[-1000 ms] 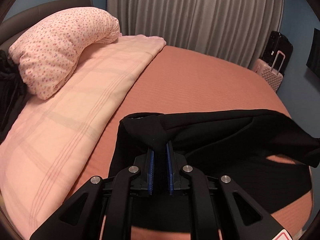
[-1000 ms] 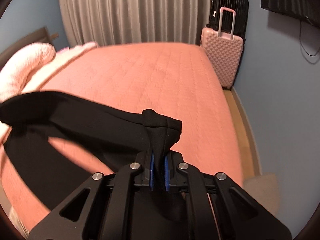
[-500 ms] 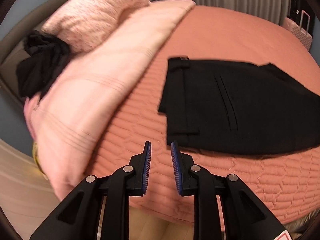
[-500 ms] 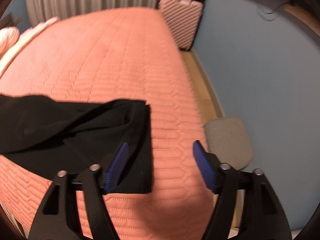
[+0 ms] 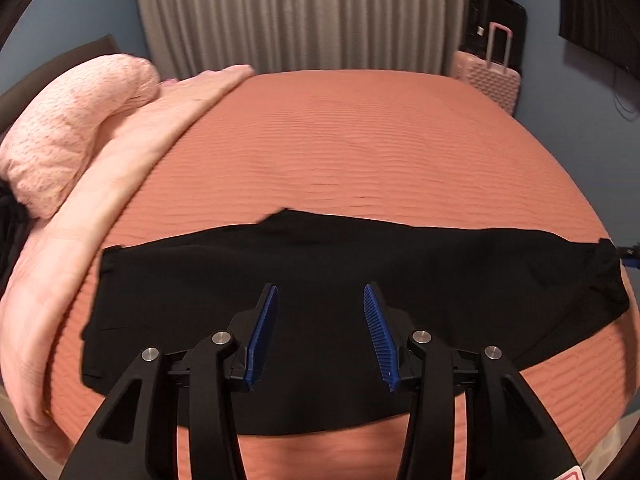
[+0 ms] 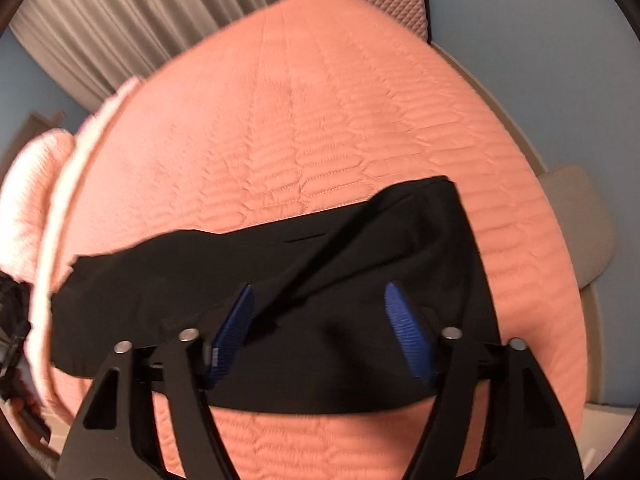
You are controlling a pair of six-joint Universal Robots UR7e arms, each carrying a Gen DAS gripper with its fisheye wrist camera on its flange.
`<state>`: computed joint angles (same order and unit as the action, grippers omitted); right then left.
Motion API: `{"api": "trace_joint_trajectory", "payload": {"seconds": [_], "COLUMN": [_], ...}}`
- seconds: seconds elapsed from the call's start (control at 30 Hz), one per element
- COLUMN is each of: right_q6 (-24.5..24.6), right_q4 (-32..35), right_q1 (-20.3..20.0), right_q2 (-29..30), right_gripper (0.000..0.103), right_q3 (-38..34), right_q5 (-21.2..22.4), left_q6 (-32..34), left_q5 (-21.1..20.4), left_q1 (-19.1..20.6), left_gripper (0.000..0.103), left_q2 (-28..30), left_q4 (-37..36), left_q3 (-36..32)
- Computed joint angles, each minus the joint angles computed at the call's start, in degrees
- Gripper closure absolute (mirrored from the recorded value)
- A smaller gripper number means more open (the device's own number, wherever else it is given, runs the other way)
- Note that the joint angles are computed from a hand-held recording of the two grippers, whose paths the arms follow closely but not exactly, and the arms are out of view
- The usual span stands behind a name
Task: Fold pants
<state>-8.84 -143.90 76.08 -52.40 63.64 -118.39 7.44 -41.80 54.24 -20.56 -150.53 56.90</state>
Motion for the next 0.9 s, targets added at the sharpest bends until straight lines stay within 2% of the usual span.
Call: {"api": "trace_joint_trajectory", "payload": {"seconds": [0.03,0.1,0.2,0.27,0.3,0.37,0.4,0.47,0.53,0.63,0.67,0.73,0.8,0.83,0.87,0.9], "right_q6": [1.25,4.45,10.87,14.76,15.36,13.6,12.2,10.48,6.11,0.1,-0.9,-0.6,1.58,3.58,5.51,8.16], "right_q4": [0.66,3.4,13.53,18.84,20.07,19.09,18.2,13.99,3.82,-13.92,-17.27,-16.76,-11.99,-10.06,-9.15,-9.5], "right_q1": [0.22,0.87,1.33,0.82,0.73,1.36,1.71,2.28,3.0,3.89,4.26,3.61,1.37,0.36,-0.88,-2.57], "right_q2": [1.23,3.95,9.98,12.8,13.95,15.61,15.74,14.25,10.7,1.58,-0.63,-4.47,-6.3,-6.7,-7.68,-9.79], "right_gripper": [0.046,0.047,0.051,0.056,0.064,0.084,0.092,0.098,0.099,0.099,0.099,0.097,0.079,0.057,0.053,0.054], "right_q3": [-1.78,-6.04,-16.29,-21.35,-22.86,-24.11,-23.83,-20.54,-14.14,-0.15,3.37,8.9,12.66,14.15,16.31,19.88], "right_q5": [-0.81,-3.57,-10.89,-11.79,-12.88,-17.2,-17.82,-17.82,-13.98,-1.43,-0.49,1.49,-1.29,-3.91,-4.5,-2.72], "left_q6": [-0.52,-2.62,-4.15,-3.6,-3.17,-2.9,-3.26,-3.89,-5.03,-4.76,-4.28,-3.38,-2.74,-2.68,-2.61,-2.52], "left_q5": [-0.01,-1.68,-1.41,-0.72,0.12,1.05,1.23,1.68,1.65,2.51,2.98,3.59,3.45,3.3,3.05,2.9], "left_q1": [-0.6,-1.44,-2.32,-2.67,-2.8,-3.07,-3.17,-3.01,-2.84,-2.75,-2.84,-3.04,-3.24,-3.39,-3.59,-3.7], "left_gripper": [0.059,0.057,0.054,0.053,0.053,0.053,0.052,0.052,0.05,0.048,0.048,0.047,0.047,0.047,0.047,0.047], "left_q2": [1.3,2.51,3.34,3.82,4.06,3.42,3.01,2.05,0.92,-0.14,-0.3,-0.96,-1.22,-1.29,-1.29,-1.4], "left_q4": [0.57,2.4,3.54,4.3,4.34,3.53,3.32,2.64,2.38,0.78,0.18,-1.25,-1.8,-1.79,-1.68,-1.56], "left_q3": [-1.01,-1.58,-1.2,-1.52,-1.66,0.01,0.9,2.47,3.88,5.54,5.91,7.45,8.19,8.39,8.52,8.66]}}
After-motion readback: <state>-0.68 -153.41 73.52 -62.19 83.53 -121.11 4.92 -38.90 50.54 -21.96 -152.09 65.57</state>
